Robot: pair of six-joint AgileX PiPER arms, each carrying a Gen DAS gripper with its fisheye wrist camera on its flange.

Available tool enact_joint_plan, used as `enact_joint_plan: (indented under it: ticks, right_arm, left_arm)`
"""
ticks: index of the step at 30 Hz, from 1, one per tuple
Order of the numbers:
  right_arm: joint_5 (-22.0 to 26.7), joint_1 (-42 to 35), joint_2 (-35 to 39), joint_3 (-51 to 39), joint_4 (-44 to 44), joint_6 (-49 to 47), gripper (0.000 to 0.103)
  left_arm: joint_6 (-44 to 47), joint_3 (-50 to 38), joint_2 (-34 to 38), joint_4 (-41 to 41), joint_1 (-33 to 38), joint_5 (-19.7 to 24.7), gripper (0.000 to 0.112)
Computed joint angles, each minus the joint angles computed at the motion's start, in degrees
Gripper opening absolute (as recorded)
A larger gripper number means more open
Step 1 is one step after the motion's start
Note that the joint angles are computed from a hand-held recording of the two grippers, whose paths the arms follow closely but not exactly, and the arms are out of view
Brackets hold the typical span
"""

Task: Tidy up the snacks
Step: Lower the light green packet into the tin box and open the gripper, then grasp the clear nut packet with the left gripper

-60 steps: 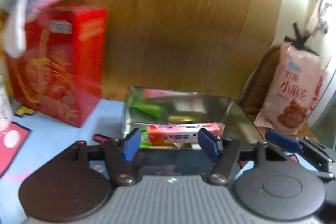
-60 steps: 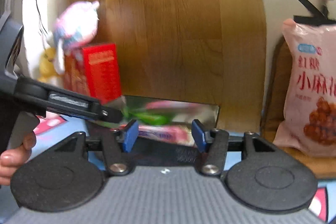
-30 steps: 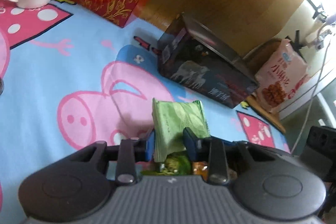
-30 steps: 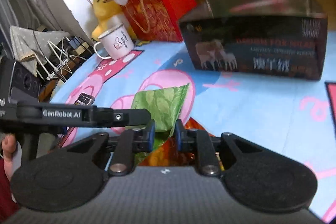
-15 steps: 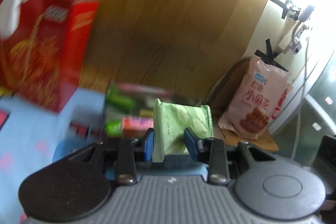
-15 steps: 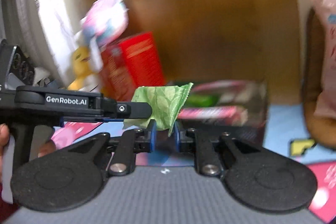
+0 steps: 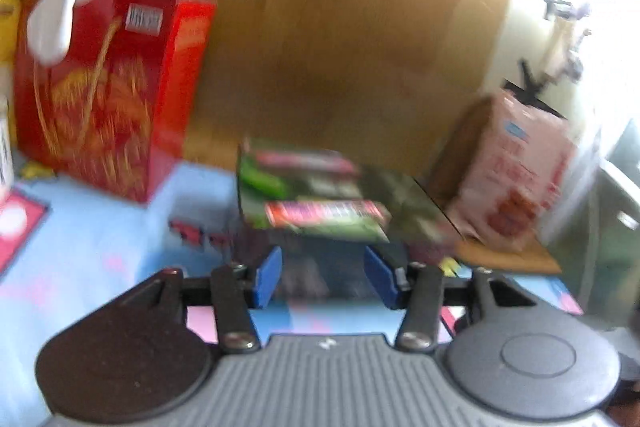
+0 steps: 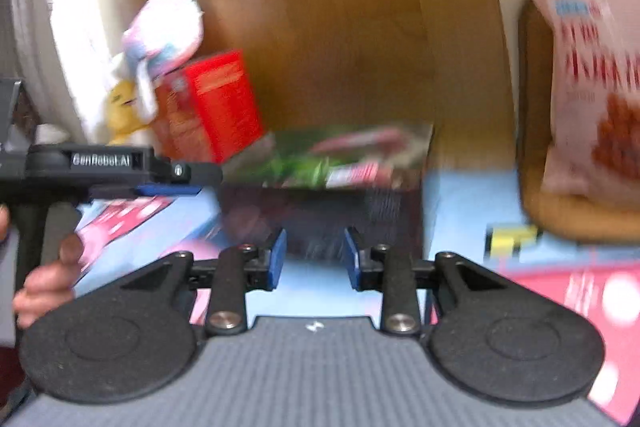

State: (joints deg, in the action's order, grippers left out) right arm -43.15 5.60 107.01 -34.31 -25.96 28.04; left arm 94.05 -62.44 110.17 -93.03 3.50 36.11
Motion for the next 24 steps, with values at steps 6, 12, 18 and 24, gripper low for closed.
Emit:
enact_joint_plan:
  ticks: [6, 12, 18, 24]
  right_arm:
    - [-7.13, -0.95, -0.09, 13.87, -2.01, -4.49, 0.050]
    - [-13.79, 13.37, -0.28, 22.43, 20.63, -24.33, 0.061]
    - [-13.54, 12.37, 0.22, 20.65, 22.67, -22.33, 0.062]
    - [-14.60, 12.44, 0.03, 21.65, 25.33, -23.11, 0.063]
  left_arm:
    - [-2.93, 6.76, -0.50, 10.82, 1.28, 8.60, 0.044]
    - [11.37, 21.23, -4.84, 4.73, -0.85, 6.93, 0.037]
    - [3.43, 20.93, -8.94, 10.61, 0.35, 5.85, 0.045]
    - [-7.53, 12.26, -5.51, 13.84, -2.62, 5.66, 0.050]
